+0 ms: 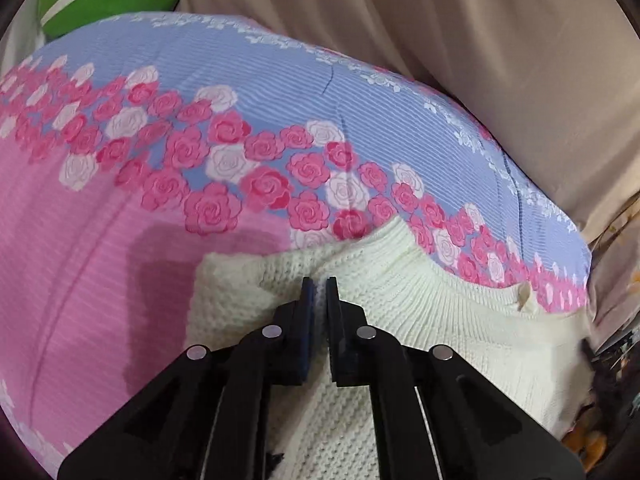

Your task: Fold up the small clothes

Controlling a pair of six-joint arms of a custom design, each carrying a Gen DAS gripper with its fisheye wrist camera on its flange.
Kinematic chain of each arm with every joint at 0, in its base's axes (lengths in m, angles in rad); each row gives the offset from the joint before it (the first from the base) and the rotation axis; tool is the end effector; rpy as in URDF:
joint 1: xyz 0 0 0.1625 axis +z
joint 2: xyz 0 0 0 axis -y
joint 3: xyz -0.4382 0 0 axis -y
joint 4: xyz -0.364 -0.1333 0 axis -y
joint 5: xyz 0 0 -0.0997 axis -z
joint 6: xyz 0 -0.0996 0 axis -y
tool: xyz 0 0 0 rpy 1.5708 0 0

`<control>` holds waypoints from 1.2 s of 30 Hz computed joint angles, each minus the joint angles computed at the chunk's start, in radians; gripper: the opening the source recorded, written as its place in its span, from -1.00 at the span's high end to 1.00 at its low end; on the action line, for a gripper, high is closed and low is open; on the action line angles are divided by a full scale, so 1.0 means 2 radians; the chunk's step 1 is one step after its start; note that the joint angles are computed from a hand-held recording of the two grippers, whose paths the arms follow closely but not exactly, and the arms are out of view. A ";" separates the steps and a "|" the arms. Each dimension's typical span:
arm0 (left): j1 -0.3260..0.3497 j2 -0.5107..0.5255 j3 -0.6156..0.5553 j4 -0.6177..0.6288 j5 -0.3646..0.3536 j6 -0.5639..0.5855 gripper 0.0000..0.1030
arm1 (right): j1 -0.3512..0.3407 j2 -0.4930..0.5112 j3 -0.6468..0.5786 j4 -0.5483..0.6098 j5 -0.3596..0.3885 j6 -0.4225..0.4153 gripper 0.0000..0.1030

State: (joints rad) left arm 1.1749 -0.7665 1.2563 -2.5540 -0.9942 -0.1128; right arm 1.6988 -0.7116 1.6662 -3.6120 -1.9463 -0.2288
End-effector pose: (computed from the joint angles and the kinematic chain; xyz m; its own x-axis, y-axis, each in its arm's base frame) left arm -0.1216 -0.7774 0.2689 -0.9057 -0.0070 -0.4238 0.2392 0.8170 -0.5247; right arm 0.1816 -0.6528 0.1967 -0.9255 0.0932 0.3670 -0.2766 0.4957 -0.8233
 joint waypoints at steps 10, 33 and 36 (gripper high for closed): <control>-0.003 -0.002 0.026 -0.050 0.017 0.039 0.90 | 0.007 -0.001 -0.005 0.002 -0.072 0.026 0.80; -0.021 -0.145 0.225 -0.141 0.061 0.007 1.00 | 0.018 -0.031 0.149 -0.069 -0.161 0.001 1.00; -0.036 -0.146 0.217 -0.145 0.005 0.022 1.00 | 0.045 -0.009 0.110 -0.060 -0.153 -0.028 0.86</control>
State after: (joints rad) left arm 1.1029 -1.0576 1.6911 -2.8444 -0.9843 -0.0680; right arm 1.7881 -0.7292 1.8862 -3.7317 -2.2528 -0.2849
